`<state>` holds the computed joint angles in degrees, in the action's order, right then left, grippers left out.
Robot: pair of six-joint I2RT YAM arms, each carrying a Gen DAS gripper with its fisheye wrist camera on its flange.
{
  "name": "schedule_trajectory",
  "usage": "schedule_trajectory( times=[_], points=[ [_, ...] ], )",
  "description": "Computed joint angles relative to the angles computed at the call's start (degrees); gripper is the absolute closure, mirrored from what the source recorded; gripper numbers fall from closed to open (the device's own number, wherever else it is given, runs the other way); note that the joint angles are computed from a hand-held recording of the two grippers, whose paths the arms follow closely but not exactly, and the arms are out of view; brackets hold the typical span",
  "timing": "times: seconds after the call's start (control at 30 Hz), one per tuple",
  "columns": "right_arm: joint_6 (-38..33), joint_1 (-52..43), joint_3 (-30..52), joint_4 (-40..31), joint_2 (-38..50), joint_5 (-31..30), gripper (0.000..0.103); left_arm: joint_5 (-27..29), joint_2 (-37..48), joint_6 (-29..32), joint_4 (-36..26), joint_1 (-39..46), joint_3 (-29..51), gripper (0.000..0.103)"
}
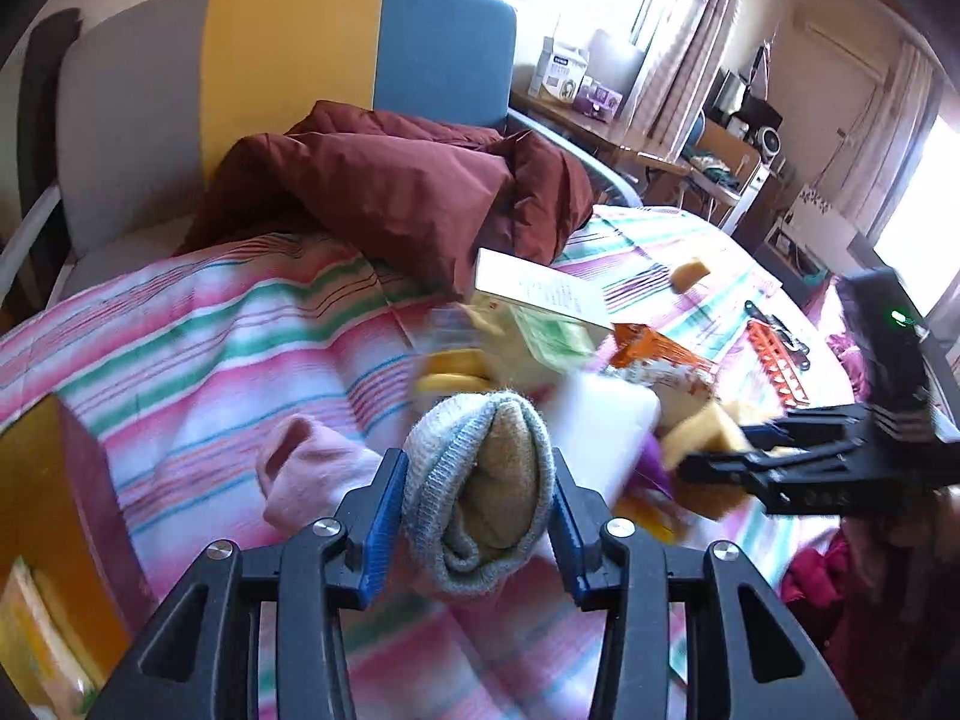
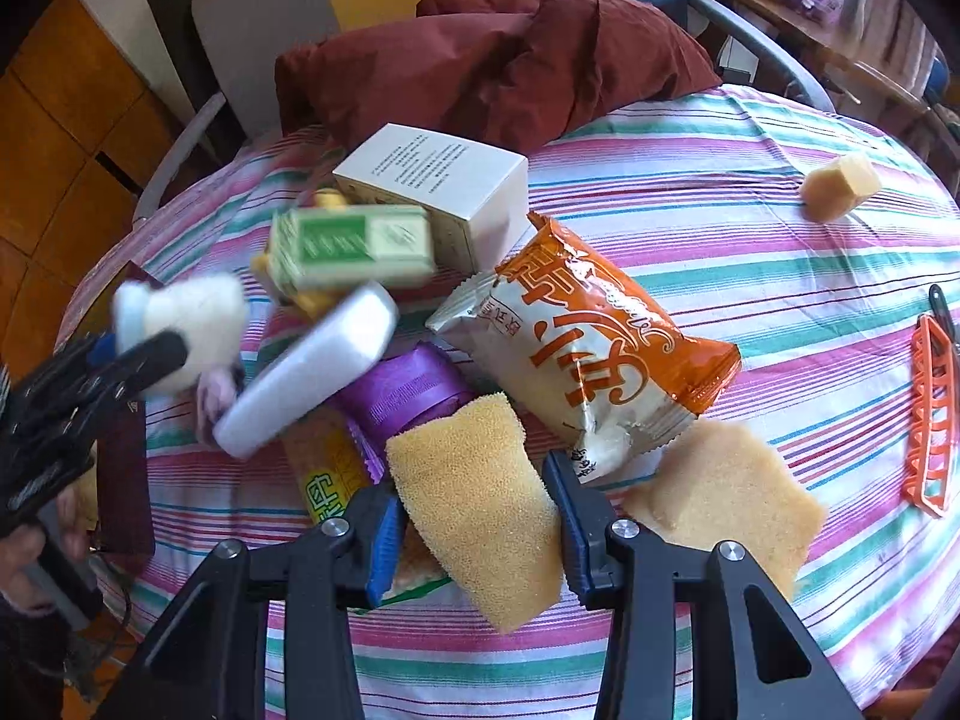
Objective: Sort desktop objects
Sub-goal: 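Carry the grey sock and yellow sponge to the gold tray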
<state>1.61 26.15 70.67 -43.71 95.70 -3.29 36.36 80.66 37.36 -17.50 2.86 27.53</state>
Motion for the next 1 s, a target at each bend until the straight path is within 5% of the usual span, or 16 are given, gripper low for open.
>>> schedule_trajectory(
  times=[0.23,0.63,1.0],
  points=[
    [-0.39,0.73,-1.08,1.10,-1.31,-3.11,0.059,3.75,-6.66,10.30,-11.93,10.28,-3.39,0.059],
    [2.16,3.85,-7.98,8.47,-12.30,-5.75,0.059,8.28,-5.97,41.11,-37.28,36.30,1.89,0.059],
    [6.57,18.39,-4.01,6.58,-17.66,2.18,0.059,9.25,2.39,50.00,-43.52,53.00,11.41,0.058]
  ],
)
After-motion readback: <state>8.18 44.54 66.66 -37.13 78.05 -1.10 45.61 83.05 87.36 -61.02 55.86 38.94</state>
